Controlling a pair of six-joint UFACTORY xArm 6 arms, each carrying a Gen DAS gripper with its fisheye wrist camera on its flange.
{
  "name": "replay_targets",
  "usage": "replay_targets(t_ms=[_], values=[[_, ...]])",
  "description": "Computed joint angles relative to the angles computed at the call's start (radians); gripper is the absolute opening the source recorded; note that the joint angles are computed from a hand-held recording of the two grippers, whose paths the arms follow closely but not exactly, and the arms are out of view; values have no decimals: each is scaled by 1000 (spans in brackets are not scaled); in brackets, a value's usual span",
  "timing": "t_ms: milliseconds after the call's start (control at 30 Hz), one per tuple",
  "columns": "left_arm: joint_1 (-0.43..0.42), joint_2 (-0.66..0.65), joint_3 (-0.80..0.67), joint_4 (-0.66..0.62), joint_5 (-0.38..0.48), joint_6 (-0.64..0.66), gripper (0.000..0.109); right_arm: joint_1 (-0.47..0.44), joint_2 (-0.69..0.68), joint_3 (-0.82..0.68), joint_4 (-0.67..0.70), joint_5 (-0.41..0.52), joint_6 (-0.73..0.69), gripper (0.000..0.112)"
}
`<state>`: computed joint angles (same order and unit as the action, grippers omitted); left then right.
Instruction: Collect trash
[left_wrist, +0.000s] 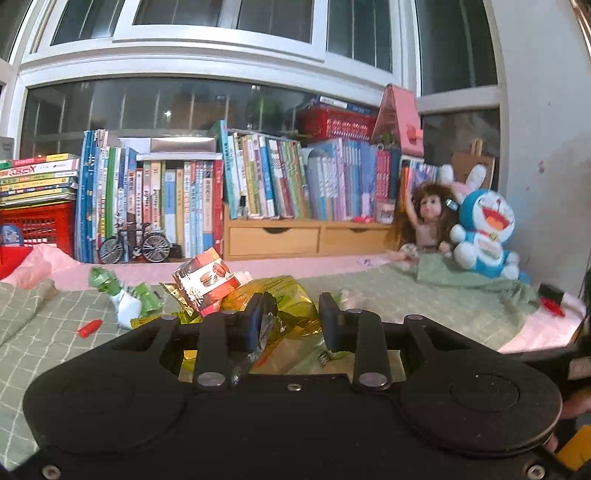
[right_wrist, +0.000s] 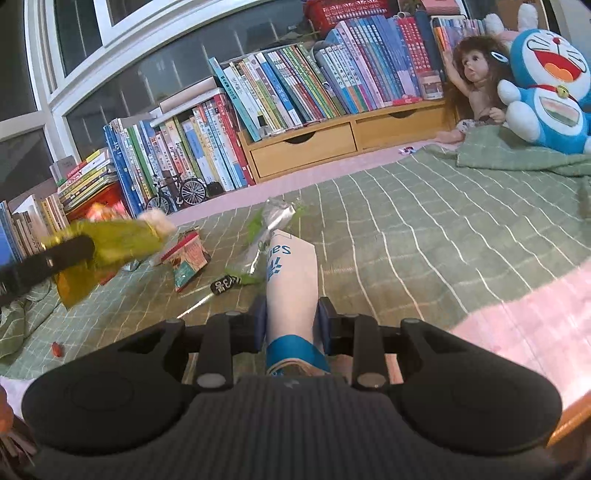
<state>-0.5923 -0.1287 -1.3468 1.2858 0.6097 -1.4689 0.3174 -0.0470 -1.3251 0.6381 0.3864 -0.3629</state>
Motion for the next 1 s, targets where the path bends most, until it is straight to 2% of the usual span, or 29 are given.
replay_targets(t_ms=[267,567,800,1000], values=[[-11,-34,22,9,-27,9,29,2,-42,37,5,7,-2,33],[-55,-96,86,-28,-5,22,29,11,-122,105,14,19,-15,31],[-89,-153,154,-60,-8,11,28,20,-186,149,-27,31,-16,31],[-124,-199,207,-66,28,9,27,29,-218,172,-59,55,15,31]])
